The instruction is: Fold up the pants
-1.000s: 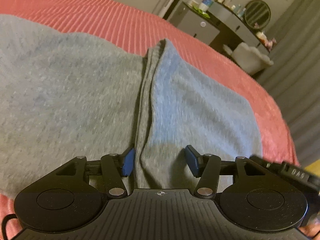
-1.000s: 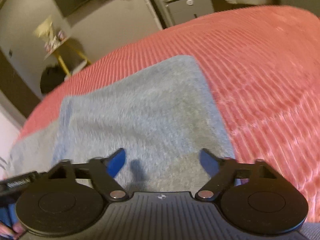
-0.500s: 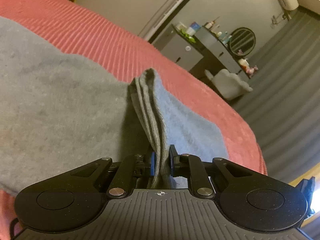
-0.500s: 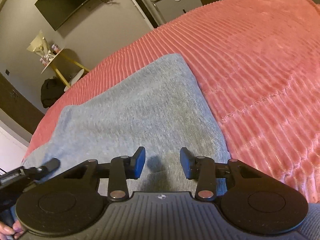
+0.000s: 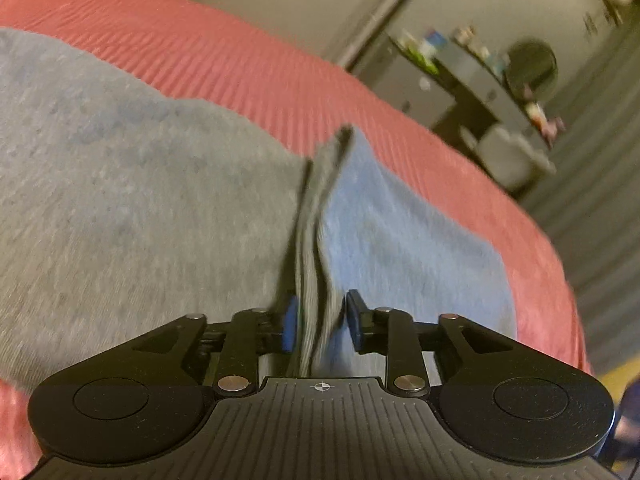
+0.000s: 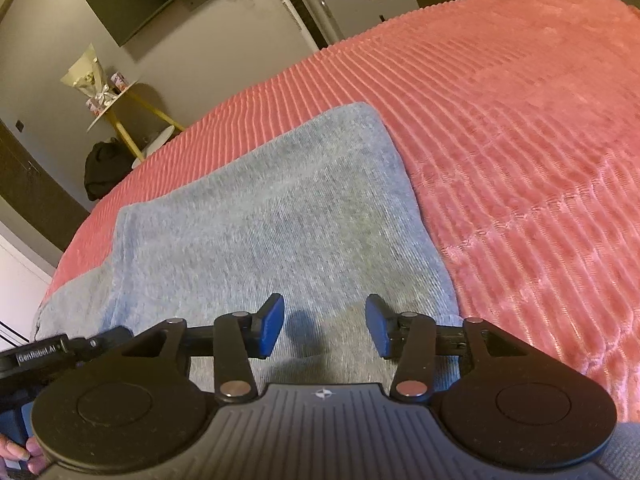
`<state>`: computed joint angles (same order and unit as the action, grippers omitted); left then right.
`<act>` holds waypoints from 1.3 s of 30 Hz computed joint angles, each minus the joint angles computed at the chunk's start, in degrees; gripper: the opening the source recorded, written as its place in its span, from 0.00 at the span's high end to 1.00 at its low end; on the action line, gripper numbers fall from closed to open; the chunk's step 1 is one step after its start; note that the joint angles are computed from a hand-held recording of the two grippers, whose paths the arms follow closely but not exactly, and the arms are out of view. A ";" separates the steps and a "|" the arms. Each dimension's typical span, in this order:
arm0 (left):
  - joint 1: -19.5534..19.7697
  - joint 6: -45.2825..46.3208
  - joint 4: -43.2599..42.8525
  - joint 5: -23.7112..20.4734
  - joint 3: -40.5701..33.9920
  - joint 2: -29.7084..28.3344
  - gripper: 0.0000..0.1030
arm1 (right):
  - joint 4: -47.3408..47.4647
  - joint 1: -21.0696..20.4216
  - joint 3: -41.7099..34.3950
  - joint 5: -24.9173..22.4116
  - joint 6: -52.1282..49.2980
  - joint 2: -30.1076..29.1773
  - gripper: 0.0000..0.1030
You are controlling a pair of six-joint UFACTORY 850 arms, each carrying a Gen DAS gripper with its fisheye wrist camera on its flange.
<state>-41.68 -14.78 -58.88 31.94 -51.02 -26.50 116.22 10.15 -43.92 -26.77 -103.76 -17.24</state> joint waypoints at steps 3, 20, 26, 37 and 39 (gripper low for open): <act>1.72 -1.39 1.95 -0.26 -0.49 -0.79 0.61 | -0.23 0.08 -0.30 -0.64 0.09 -0.46 0.49; 6.32 -21.57 28.73 6.66 1.62 -2.10 0.85 | 10.82 4.20 0.93 5.24 -13.47 1.64 0.47; 5.44 -16.48 21.03 10.09 4.77 1.23 0.85 | 15.63 4.67 2.59 3.26 -19.34 3.16 0.47; 6.07 -26.97 20.04 3.41 7.77 3.34 0.47 | 11.82 5.72 0.37 6.75 -16.23 1.03 0.41; 5.78 -28.73 17.40 3.51 9.45 4.40 0.48 | 11.95 5.68 0.59 6.46 -16.39 1.13 0.41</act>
<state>-35.90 -43.51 -41.48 35.45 -41.57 -22.09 128.17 15.83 -43.33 -20.31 -120.15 -16.11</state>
